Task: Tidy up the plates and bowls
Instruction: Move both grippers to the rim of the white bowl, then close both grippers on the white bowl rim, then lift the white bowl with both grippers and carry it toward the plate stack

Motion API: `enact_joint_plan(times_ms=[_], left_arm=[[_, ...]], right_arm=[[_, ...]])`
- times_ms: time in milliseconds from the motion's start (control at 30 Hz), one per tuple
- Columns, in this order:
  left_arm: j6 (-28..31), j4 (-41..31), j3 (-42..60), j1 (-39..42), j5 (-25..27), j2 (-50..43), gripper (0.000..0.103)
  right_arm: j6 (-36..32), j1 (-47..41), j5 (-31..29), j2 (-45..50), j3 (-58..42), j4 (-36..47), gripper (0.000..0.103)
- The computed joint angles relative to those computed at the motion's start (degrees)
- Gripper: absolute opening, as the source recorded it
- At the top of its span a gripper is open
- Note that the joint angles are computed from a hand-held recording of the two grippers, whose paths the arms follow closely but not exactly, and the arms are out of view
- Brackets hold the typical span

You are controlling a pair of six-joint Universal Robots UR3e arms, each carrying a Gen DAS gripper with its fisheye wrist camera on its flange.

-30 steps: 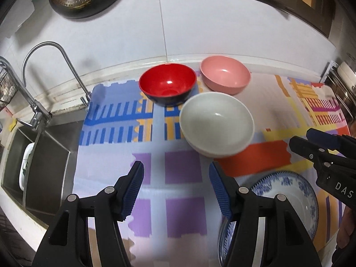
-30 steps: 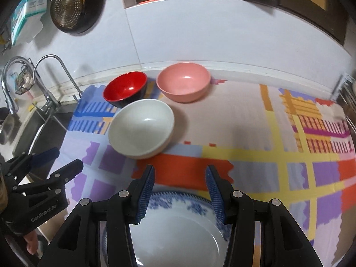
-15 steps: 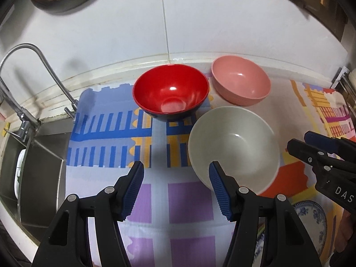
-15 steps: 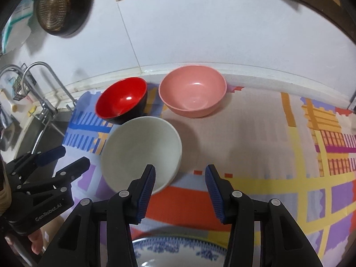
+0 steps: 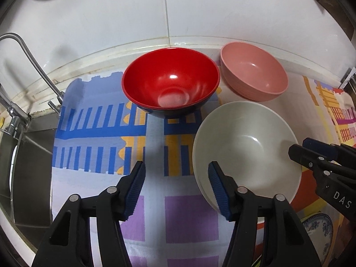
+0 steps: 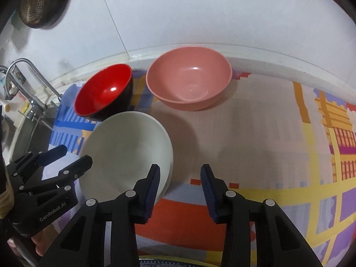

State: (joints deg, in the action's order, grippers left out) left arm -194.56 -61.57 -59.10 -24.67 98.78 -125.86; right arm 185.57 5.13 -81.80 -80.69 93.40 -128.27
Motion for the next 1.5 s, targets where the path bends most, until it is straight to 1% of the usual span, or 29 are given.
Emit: enact_joint_plan(times_ms=[133, 200, 333, 400, 500, 700, 833, 1000, 1200, 1500], left_arm=[[0.45, -0.51, 0.85, 0.35, -1.52, -1.3, 0.046], [0.95, -0.38, 0.97, 0.58, -2.72, -1.76, 0.038], [1.57, 0.41, 0.74, 0.78, -4.7, -2.18, 0.029], [1.73, 0.52, 0.84, 0.96, -6.09, -2.37, 0.021], [1.42, 0.06, 1.66, 1.03, -7.52, -2.99, 0.015], [-0.15, -1.63, 4.6, 0.15, -6.49, -4.61, 0.014], [-1.11, -2.91, 6.0, -0.18, -6.45, -4.94, 0.014], [-1.49, -3.16, 4.94, -0.65, -6.74, -3.03, 0.014], [-1.98, -3.69, 5.4, -2.35, -6.75, -0.51, 0.014], [-3.33, -5.95, 11.96, -6.86, -6.51, -0.88, 0.014]], right_arm=[[0.0, 0.1, 0.23, 1.13, -0.06, -0.17, 0.033], [-0.12, 0.0, 0.6, 1.25, 0.29, -0.56, 0.031], [-0.16, -0.28, 1.87, 1.73, 0.43, -0.86, 0.026], [-0.29, -0.08, 2.04, 2.02, 0.19, -0.9, 0.02], [-0.09, -0.14, 3.02, 2.17, -0.07, -0.63, 0.015], [1.07, -0.61, 4.31, 2.16, 0.28, -0.79, 0.011], [1.64, 0.02, 3.54, 2.41, 0.15, -1.2, 0.011], [2.57, -0.74, 4.27, 1.64, 0.56, -0.57, 0.011], [2.84, -2.23, 4.69, -3.19, 3.11, 0.27, 0.011], [1.32, -7.04, 5.2, -15.02, 8.03, 5.14, 0.011]])
